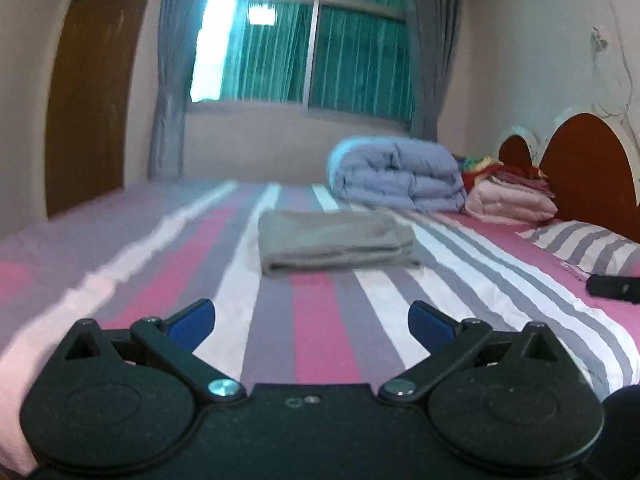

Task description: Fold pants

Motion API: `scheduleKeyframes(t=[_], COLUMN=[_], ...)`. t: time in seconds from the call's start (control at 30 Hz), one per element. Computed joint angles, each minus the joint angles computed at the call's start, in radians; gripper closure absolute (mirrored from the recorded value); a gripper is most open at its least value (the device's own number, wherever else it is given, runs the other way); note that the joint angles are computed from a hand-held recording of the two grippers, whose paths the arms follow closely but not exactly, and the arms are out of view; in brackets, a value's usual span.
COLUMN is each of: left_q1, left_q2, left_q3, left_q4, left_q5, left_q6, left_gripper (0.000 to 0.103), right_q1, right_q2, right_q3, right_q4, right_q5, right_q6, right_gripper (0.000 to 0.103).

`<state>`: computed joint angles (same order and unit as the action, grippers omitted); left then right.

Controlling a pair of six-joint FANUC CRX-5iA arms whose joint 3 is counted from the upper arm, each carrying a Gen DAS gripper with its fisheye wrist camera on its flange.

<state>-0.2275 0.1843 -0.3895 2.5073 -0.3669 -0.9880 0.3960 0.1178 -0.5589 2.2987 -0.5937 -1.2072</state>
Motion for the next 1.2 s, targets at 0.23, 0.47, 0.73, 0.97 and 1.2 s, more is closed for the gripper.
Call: scheduleKeyframes(t=[0.23,0.47,0.73,0.97,1.2], left_q1=[-0.018,-0.022,-0.003,-0.003,0.007], left_q2=[-0.058,-0.055,-0.039,-0.044,-0.044], left_q3=[-0.063,-0.054,-0.054,-0.064,-0.07], left_q4=[0.033,0.088,0.014,0.023,0.005], left_q5=[-0.026,-0.01,-0.023,-0.04,-0.057], left_q6=[-0.077,-0.085,-0.014,-0.028,-0.024], left_gripper=[0.006,0.006,0.006,0.006,0.006], right_q1=[0.136,0.135,0.111,0.102,0.095], right_q2=[0.006,0.032,0.065,0.072,0.068], right_q3=[-0.01,0.008,0.039,0.044,0.039], right_q4=[-0.163,-0.169,-0.172,-0.166,-0.152], right_q5=[-0.127,-0.137,-0.104,-0.096,-0.096], right_q6=[0.17,0.199,0.223,0.217,0.191], right_gripper=[0.0,0.0,0.0,0.0,0.0])
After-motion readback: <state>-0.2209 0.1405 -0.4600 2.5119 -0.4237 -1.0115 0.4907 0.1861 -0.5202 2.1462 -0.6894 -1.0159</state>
